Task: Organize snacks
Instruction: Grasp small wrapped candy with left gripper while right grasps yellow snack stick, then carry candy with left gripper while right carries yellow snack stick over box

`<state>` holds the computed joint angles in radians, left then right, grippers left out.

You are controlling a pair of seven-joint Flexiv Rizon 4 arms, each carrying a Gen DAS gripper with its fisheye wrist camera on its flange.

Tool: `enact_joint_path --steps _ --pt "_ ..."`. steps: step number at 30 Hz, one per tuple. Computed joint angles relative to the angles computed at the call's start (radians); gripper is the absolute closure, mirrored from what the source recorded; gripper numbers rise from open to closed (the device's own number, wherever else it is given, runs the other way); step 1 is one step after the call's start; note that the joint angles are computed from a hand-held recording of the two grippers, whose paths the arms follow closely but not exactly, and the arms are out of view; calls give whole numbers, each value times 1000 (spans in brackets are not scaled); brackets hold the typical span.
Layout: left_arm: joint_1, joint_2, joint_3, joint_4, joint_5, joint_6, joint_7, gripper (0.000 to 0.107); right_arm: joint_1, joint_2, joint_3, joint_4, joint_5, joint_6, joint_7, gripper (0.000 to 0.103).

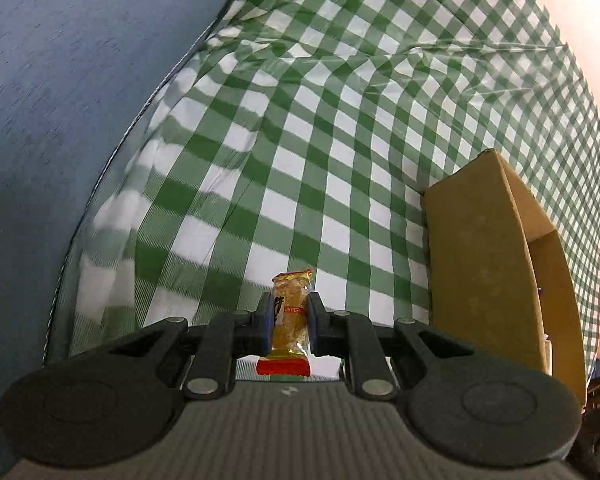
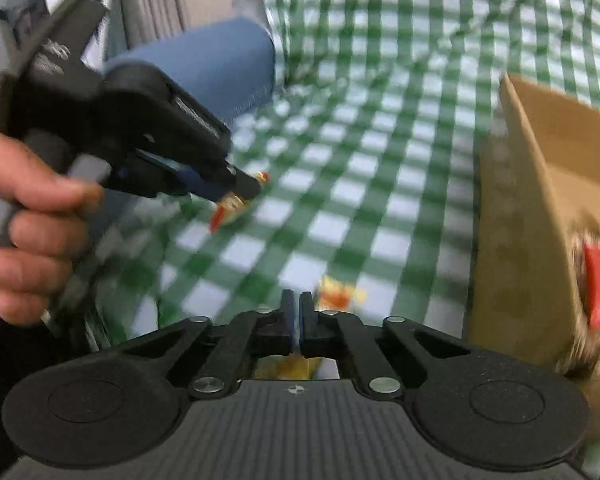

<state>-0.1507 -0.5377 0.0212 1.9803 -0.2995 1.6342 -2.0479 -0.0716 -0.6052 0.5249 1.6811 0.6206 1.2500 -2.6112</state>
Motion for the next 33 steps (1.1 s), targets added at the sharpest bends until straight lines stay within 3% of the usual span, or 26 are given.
enact_joint_path --steps 1,3,5,7,9,10,12,18,22,33 --pt "-30 0 33 -6 3 -17 -9 89 11 -1 -9 8 6 25 13 86" --pt "-98 -12 118 -49 26 -87 -28 89 31 -8 -21 12 0 55 48 48" --pt "-126 -8 156 -58 66 -148 -40 88 57 -21 -41 10 -37 54 93 40" --pt "-102 -3 136 -59 92 -189 -32 88 85 -38 -68 18 -85 74 133 43" --pt "-67 8 100 -41 98 -206 -27 88 133 -50 -122 32 -143 101 209 64" --pt "-49 10 83 -35 96 -209 -25 88 133 -56 -122 34 -152 120 225 68" --pt "-16 12 47 -23 87 -200 -16 88 119 -64 -108 36 -176 140 235 91" --pt "-17 12 51 -33 98 -219 -29 87 17 -87 0 39 -213 183 226 92" --pt "-57 3 96 -74 148 -274 -57 83 26 -96 -31 32 -284 113 314 91" --pt "-60 -3 105 -112 229 -326 -88 79 -10 -105 4 45 -346 119 328 89"
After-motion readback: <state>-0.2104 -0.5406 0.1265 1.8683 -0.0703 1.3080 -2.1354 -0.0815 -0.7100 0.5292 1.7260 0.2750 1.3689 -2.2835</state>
